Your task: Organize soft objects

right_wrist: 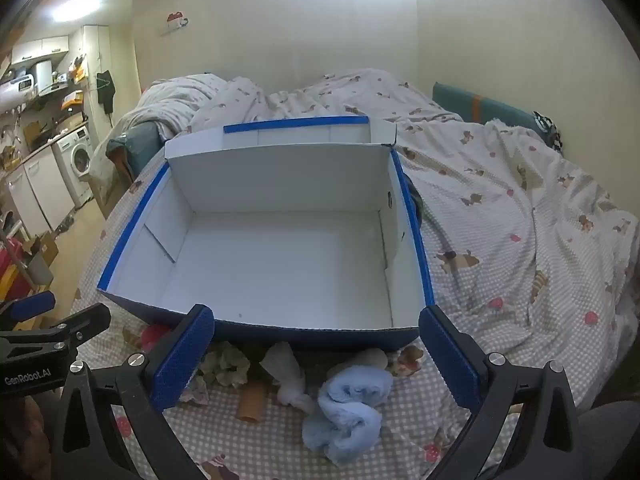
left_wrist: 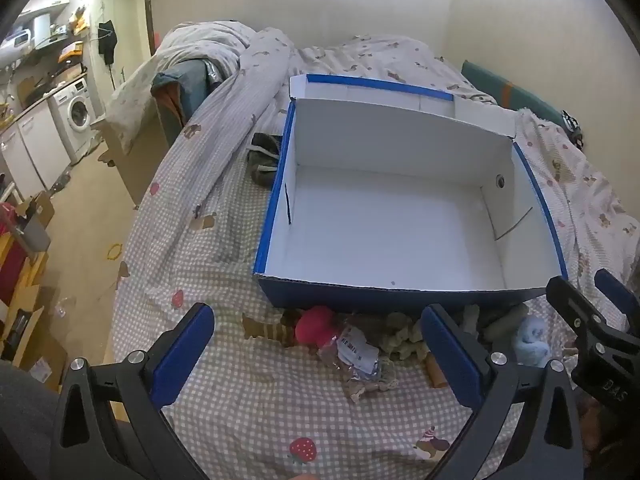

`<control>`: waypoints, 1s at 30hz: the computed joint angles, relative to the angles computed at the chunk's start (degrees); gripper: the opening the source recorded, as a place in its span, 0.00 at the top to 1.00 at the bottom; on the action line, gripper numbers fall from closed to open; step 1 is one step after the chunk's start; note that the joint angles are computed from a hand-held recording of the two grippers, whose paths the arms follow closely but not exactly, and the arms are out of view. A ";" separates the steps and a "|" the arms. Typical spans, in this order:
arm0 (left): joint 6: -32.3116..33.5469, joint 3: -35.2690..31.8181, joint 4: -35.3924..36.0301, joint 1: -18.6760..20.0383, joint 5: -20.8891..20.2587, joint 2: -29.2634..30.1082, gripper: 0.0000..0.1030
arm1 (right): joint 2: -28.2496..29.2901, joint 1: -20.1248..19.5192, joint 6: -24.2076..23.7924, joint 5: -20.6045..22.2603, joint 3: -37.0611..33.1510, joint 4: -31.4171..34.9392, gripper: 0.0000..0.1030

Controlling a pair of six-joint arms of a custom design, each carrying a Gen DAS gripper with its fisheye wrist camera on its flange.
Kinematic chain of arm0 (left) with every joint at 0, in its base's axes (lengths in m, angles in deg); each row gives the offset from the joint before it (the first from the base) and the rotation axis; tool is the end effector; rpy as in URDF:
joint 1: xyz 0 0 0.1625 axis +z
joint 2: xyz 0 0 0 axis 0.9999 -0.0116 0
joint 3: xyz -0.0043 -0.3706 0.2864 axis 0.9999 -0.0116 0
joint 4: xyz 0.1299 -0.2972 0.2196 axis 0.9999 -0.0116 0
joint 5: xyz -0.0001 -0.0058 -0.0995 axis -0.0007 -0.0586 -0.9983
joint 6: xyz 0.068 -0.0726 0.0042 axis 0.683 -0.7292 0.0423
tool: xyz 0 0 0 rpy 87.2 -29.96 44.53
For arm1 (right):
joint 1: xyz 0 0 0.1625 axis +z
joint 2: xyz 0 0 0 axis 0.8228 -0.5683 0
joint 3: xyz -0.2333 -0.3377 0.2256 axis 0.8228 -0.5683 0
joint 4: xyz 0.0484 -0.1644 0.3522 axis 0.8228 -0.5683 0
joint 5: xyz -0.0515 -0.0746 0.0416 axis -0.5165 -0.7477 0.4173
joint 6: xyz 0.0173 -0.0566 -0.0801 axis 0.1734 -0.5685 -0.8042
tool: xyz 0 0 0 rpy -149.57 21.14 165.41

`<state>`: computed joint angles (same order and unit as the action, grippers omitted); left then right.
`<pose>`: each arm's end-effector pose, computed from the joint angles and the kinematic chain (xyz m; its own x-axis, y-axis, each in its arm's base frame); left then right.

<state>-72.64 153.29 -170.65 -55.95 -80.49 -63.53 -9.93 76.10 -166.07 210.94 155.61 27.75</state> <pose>-0.0677 -0.3029 0.2614 -0.7209 0.0386 -0.6919 0.4779 0.7508 -0.4560 0.3119 -0.2803 0.0080 -0.7371 0.0537 0.6737 -0.4934 0.6385 -0.5907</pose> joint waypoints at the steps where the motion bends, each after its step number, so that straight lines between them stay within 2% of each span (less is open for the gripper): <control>1: 0.16 0.05 -0.32 0.01 -0.15 -0.04 0.00 | -0.09 -0.01 0.06 -0.11 0.04 0.07 0.00; 5: 0.74 0.57 -2.17 -0.05 -0.18 -0.10 0.00 | 0.00 0.19 0.04 0.45 -0.17 0.40 0.00; 13: 0.55 -0.08 0.92 -0.22 -0.35 -1.89 0.00 | 0.21 -0.05 0.70 -0.03 -0.41 0.94 0.00; 15: 1.87 -0.05 -1.18 0.55 -0.36 -0.85 0.00 | 0.30 0.06 0.90 0.02 -0.36 0.92 0.00; 30: 0.37 0.30 -0.53 -0.52 0.13 -0.20 0.00 | 0.48 0.01 1.25 -0.05 -0.61 1.52 0.00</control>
